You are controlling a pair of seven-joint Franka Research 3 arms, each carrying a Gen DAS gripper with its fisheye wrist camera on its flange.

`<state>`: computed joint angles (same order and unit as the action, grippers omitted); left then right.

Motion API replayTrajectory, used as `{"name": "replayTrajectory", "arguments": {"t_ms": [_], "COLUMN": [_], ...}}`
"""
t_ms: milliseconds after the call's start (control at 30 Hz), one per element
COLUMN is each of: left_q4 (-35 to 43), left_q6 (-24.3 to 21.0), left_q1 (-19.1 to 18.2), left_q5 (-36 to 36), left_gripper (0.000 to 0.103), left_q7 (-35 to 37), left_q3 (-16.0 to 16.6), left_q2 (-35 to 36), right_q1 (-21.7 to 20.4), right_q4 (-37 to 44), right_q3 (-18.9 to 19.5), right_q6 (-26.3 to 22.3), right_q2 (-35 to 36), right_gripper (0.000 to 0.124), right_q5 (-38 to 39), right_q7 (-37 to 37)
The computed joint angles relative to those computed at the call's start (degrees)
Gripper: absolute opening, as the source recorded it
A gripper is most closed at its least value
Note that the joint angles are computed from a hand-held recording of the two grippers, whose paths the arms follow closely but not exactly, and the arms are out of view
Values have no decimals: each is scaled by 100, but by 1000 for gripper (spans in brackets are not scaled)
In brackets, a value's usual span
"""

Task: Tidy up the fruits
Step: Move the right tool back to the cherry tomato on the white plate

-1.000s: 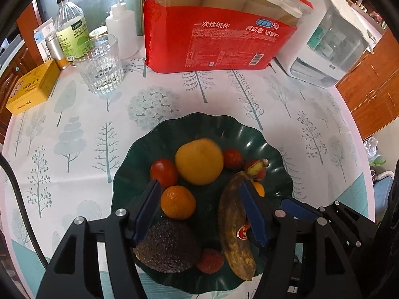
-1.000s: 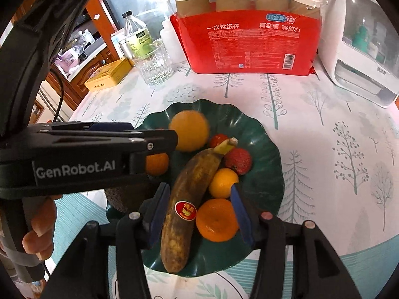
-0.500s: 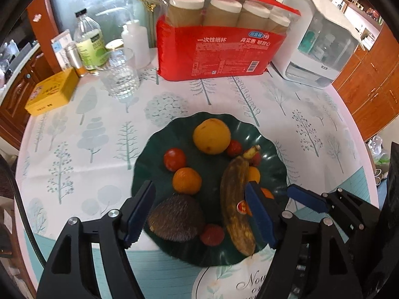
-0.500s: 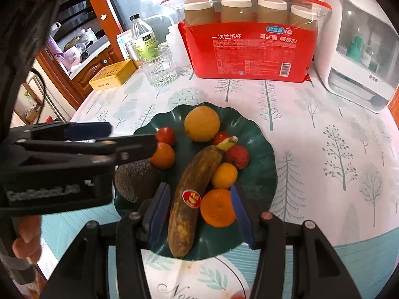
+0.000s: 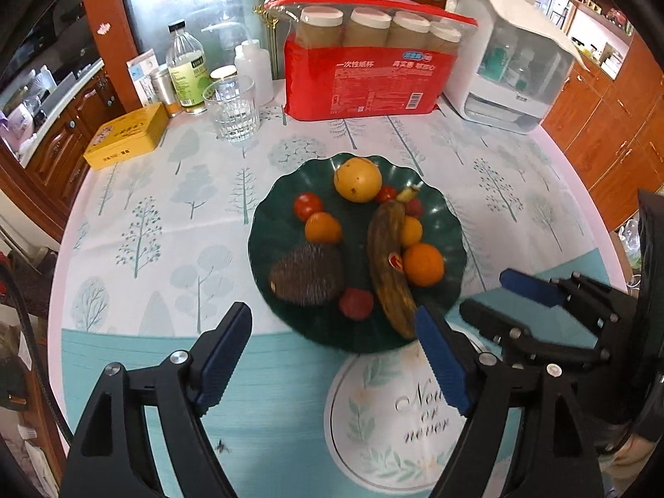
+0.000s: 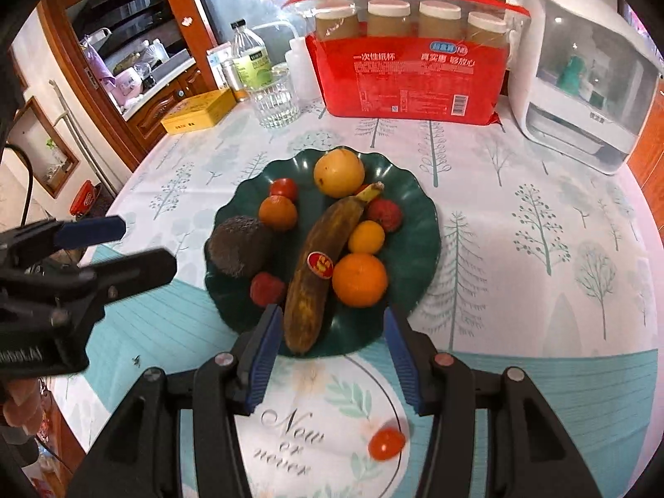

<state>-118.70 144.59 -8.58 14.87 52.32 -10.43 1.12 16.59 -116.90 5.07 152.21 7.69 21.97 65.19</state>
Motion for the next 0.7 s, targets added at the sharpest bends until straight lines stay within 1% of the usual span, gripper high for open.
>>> {"name": "replayTrajectory", "arguments": {"t_ms": [200, 400, 533, 700], "left_q4": [-318, -582, -630, -722], "left_q6": [-37, 55, 37, 48], "left_q1": [-130, -224, -250, -317], "left_q5": [396, 731, 1154, 1775], "left_gripper": [86, 89, 89, 89], "left_q7": [-548, -1201, -1732, -2487], "left_q3": [-123, -261, -379, -508], "left_q2": [-475, -821, -873, -832], "right_q1": [-84, -107, -111, -158], "right_q4": [-338, -716, -988, -1235], "right_q3": [-23, -116, -176, -236], "right_q6": [-46, 37, 235, 388], "right_q2": [-497, -950, -1159, -1202], "right_gripper": [51, 51, 51, 51], "right_q5": [406, 674, 677, 612], "right_q7": [-389, -774, -920, -920]}}
